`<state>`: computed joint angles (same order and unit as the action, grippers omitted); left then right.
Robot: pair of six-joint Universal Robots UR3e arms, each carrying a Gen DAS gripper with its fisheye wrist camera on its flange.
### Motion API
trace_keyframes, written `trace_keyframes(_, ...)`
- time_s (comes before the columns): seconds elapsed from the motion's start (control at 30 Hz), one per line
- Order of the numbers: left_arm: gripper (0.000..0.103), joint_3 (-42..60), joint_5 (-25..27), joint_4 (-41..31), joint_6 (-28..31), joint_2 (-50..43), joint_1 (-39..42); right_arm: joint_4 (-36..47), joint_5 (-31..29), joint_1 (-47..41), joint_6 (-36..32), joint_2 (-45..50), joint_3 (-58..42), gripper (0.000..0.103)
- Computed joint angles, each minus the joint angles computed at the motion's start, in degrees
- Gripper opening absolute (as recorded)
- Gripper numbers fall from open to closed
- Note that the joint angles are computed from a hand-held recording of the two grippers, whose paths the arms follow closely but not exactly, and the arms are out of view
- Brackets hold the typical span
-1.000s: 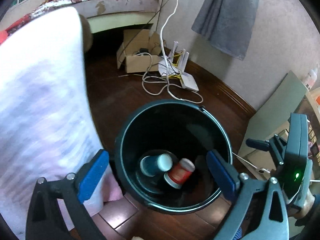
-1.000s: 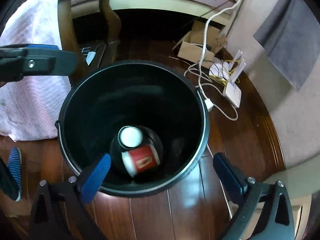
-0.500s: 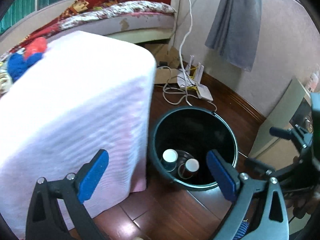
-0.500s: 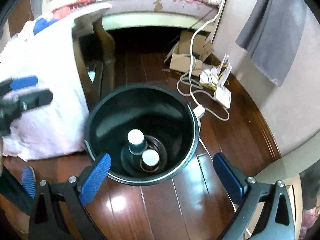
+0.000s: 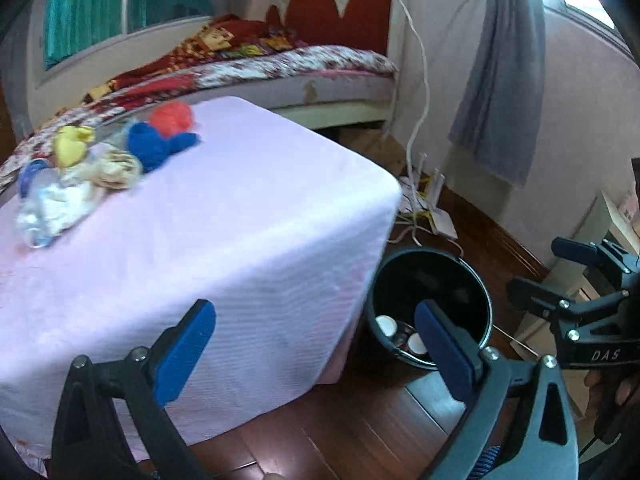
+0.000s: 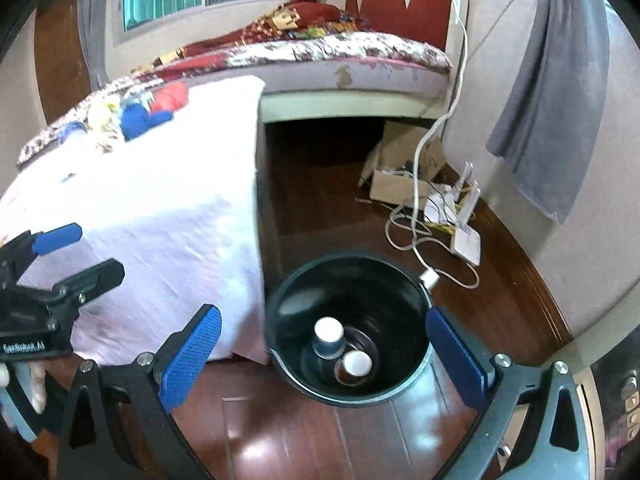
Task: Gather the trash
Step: 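Move both tools back from the bin toward the table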
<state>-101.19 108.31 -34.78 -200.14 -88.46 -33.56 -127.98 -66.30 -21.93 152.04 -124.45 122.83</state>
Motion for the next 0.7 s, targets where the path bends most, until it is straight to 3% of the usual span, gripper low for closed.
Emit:
trace_keyframes(0.33, 0.101, -11.55, -0.66, -1.04, 2.38, 18.05, 10.14, -10.6, -8.72, 22.28, 13.0, 13.16, -10.36, 0.103)
trace_keyframes(0.57, 0.099, -18.47, -9.97, -5.69, 10.46, 33.77, 29.41, -15.97, -12.86, 33.59, 18.51, 26.1, -20.19, 0.103)
trace_keyframes(0.7, 0.094, -21.24, -21.04, -11.69, 18.81, 42.65, 47.32, -13.2, -19.31, 40.35, 20.74, 35.87, -29.91, 0.103)
